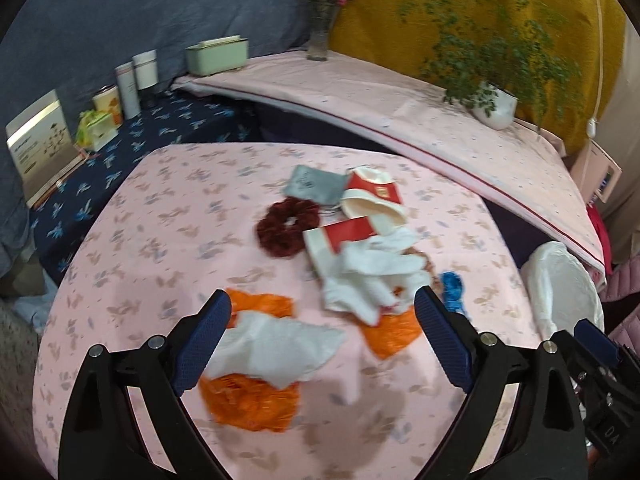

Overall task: Collect trash
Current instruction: 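Return the right tool to the pile and grasp the white tissue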

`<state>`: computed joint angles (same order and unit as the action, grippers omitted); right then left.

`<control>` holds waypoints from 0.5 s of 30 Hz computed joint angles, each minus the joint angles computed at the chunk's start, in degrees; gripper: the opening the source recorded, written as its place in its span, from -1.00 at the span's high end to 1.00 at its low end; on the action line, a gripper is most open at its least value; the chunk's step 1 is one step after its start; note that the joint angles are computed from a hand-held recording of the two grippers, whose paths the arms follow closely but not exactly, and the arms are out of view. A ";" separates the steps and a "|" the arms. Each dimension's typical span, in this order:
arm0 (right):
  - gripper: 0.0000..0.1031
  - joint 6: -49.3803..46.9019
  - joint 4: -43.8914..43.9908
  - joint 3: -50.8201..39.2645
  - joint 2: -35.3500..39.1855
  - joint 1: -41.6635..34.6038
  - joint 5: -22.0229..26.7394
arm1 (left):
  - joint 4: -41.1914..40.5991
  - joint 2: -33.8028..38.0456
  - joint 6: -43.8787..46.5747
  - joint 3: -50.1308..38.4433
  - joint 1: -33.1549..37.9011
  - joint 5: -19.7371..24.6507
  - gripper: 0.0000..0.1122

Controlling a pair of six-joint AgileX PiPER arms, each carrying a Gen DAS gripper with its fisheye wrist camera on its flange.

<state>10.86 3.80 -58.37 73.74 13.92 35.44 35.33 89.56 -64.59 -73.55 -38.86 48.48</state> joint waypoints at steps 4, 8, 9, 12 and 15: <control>-0.14 3.95 -1.80 -1.13 3.57 6.85 -1.47 | -0.30 -4.08 -0.72 6.13 3.57 -1.18 -0.60; -0.14 4.10 0.95 -2.59 7.67 10.76 -3.24 | -1.22 -7.57 -0.32 11.52 7.20 -3.01 -0.63; -0.15 4.01 1.91 -3.12 8.92 11.46 -3.61 | -1.37 -8.26 -0.25 12.70 7.92 -3.44 -0.64; -0.23 3.21 5.32 -4.35 11.98 12.74 -4.72 | -2.28 -10.26 0.73 16.50 10.35 -5.02 -0.64; -0.23 2.25 8.40 -6.44 15.83 13.48 -4.88 | -3.28 -11.59 1.96 19.44 12.13 -6.58 -0.64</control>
<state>13.12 12.20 -64.81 89.57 27.40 30.56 32.05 77.97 -62.64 -54.11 -26.74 41.90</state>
